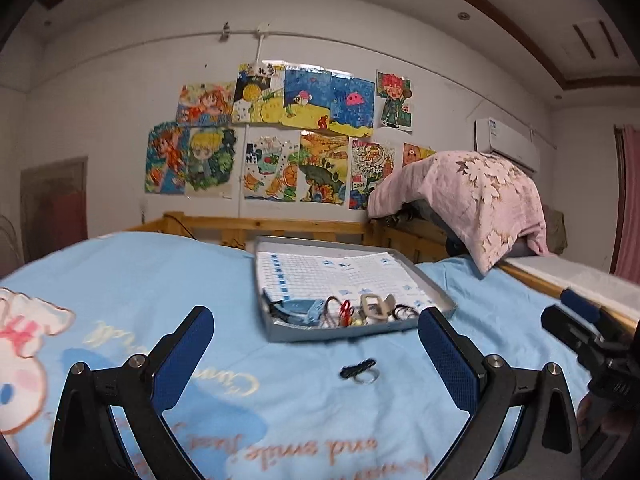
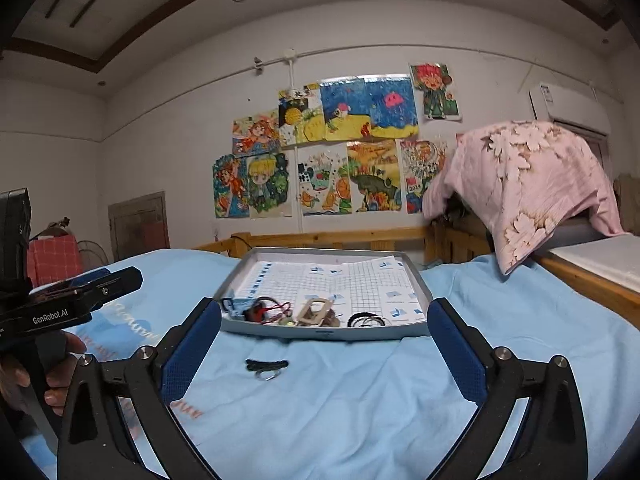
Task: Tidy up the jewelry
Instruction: 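Lift both tools out of the tray toward the black clip keyring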
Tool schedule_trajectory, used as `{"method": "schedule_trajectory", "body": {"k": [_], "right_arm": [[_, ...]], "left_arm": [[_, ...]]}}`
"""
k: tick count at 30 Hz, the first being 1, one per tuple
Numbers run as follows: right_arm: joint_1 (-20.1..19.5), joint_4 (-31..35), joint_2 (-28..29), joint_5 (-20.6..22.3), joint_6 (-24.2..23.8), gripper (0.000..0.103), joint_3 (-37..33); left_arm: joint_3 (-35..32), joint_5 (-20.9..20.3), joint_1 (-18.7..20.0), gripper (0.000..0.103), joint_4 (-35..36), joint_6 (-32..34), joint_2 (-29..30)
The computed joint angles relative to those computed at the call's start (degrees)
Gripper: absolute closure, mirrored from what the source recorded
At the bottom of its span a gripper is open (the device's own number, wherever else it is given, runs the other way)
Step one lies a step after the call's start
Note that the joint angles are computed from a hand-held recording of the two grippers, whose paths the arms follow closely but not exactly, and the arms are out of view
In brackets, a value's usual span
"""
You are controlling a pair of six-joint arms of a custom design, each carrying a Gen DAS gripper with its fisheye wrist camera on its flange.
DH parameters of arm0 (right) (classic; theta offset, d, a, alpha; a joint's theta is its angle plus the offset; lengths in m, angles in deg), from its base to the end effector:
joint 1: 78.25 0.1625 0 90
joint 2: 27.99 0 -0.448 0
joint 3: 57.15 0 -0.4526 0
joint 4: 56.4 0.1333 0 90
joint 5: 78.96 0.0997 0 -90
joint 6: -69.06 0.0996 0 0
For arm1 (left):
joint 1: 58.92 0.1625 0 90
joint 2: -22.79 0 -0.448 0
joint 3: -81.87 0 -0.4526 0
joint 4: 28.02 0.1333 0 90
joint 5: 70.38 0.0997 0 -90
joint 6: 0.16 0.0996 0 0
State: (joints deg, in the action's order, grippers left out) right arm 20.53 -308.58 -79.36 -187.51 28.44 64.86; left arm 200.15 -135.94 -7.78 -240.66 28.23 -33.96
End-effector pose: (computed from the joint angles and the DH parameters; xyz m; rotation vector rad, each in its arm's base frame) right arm 0.1800 -0.4998 0.1877 0.4846 -1.7864 1.7215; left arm -0.2336 -0.5681 0.1828 1.0900 2.2016 -1.4807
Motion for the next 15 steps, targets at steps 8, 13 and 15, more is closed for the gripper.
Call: {"method": "schedule_trajectory", "body": {"k": [8, 13, 15], "right_arm": [[3.1, -7.5, 2.73, -2.76, -1.74, 0.002, 2.5], [3.75, -14.03, 5.61, -3.28, -5.27, 0.002, 2.63], [3.71, -12.85, 5.71, -4.18, -5.28, 0.002, 2.56]], "left_arm": [[7.05, 3.15, -0.38, 0.0, -2.02, -0.22, -4.67], [8.97, 4.02, 0.24, 0.0, -3.01, -3.23, -5.35], [9.37, 3.98, 0.69, 0.0, -2.34, -4.58, -5.64]]}}
